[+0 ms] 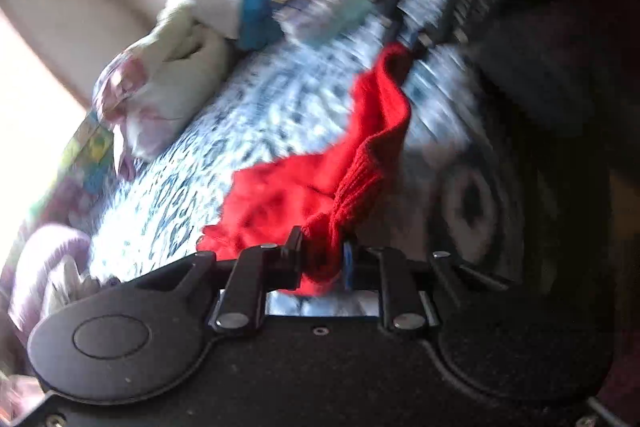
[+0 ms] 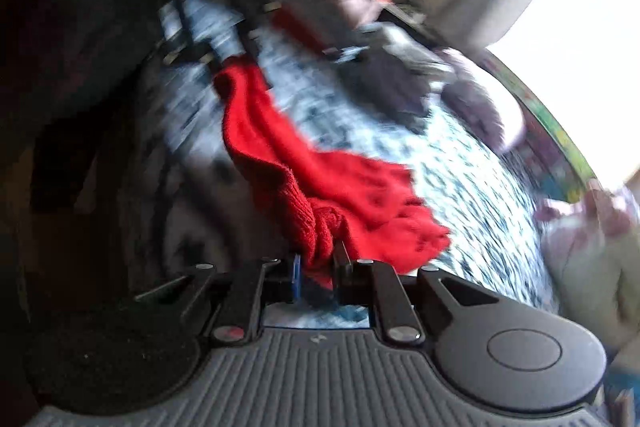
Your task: Fold clothes
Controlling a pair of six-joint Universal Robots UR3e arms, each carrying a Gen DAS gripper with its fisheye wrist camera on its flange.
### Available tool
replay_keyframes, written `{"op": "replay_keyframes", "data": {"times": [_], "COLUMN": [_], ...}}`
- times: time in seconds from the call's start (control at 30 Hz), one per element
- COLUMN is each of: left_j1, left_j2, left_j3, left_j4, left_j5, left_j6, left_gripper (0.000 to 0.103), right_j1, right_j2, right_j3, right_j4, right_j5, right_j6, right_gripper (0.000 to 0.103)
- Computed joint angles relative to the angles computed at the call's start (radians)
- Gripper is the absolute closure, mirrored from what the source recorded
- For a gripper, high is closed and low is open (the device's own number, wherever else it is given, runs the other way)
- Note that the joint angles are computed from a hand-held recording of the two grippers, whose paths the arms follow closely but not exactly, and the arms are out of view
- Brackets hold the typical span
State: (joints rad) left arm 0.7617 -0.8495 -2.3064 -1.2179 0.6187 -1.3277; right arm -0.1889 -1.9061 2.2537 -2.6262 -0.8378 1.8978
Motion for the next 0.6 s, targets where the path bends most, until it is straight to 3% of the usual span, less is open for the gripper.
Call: {"op": "replay_keyframes", "data": {"times": [0.27,0.47,0.6], "left_j1": [-0.177,-0.235,-0.269], "left_j2": [-0.551,-0.845,-1.043], "left_j3": [0.256,0.468,0.704], "left_j4": [0.481,0.586,0.543], "left_j5": [-0.007,-0.023,-0.018], "left_j6": [-0.701,-1.034,-1.203], "left_gripper": [0.085,0.086,0.086], "right_j1": [0.020,0.004,0.018], "right_j2": [0.361,0.605,0.825], "right_j3": [-0.404,-0.664,-0.901], "right_j4": [0.025,0.080,0.114], "right_j5": [0.060,0.094,0.083], "right_j6": [0.391,0.648,0.858], "right_gripper": [0.087,0.088,0.089]}}
